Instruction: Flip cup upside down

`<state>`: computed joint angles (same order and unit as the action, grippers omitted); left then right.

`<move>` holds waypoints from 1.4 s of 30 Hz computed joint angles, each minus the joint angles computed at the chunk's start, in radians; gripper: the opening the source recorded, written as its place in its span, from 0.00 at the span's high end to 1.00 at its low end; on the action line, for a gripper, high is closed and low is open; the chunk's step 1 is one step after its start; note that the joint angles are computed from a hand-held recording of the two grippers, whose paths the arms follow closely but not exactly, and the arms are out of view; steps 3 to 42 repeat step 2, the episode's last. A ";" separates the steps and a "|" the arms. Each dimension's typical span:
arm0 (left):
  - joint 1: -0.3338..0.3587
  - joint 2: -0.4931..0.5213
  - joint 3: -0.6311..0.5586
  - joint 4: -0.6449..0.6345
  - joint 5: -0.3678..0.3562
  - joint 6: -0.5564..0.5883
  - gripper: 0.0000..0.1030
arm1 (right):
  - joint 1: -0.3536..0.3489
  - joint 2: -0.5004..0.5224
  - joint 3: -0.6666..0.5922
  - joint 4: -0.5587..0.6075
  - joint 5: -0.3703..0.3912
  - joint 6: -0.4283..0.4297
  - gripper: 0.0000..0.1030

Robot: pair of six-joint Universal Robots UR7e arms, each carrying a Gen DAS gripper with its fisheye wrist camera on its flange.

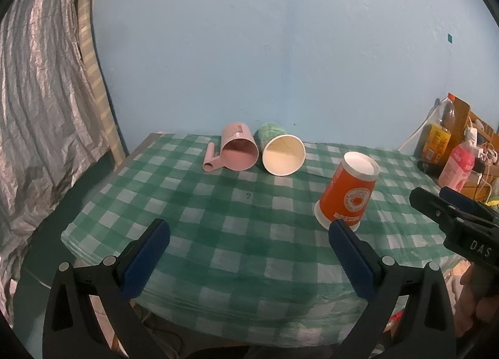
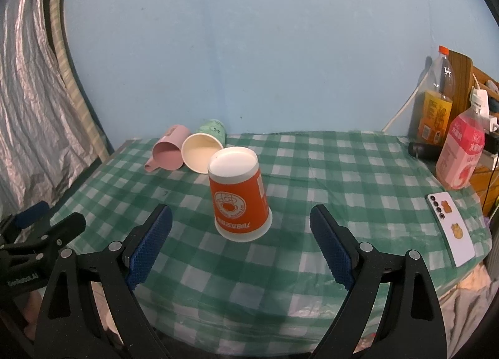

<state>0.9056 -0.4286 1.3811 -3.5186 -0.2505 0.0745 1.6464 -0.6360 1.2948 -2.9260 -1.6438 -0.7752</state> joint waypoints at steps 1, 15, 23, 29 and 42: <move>-0.001 0.002 -0.003 -0.001 0.003 0.003 0.00 | 0.000 0.001 -0.001 -0.001 0.001 0.001 0.14; 0.000 0.003 -0.005 -0.005 0.003 0.006 0.00 | -0.001 0.001 -0.002 0.001 0.002 0.000 0.14; 0.000 0.003 -0.005 -0.005 0.003 0.006 0.00 | -0.001 0.001 -0.002 0.001 0.002 0.000 0.14; 0.000 0.003 -0.005 -0.005 0.003 0.006 0.00 | -0.001 0.001 -0.002 0.001 0.002 0.000 0.14; 0.000 0.003 -0.005 -0.005 0.003 0.006 0.00 | -0.001 0.001 -0.002 0.001 0.002 0.000 0.14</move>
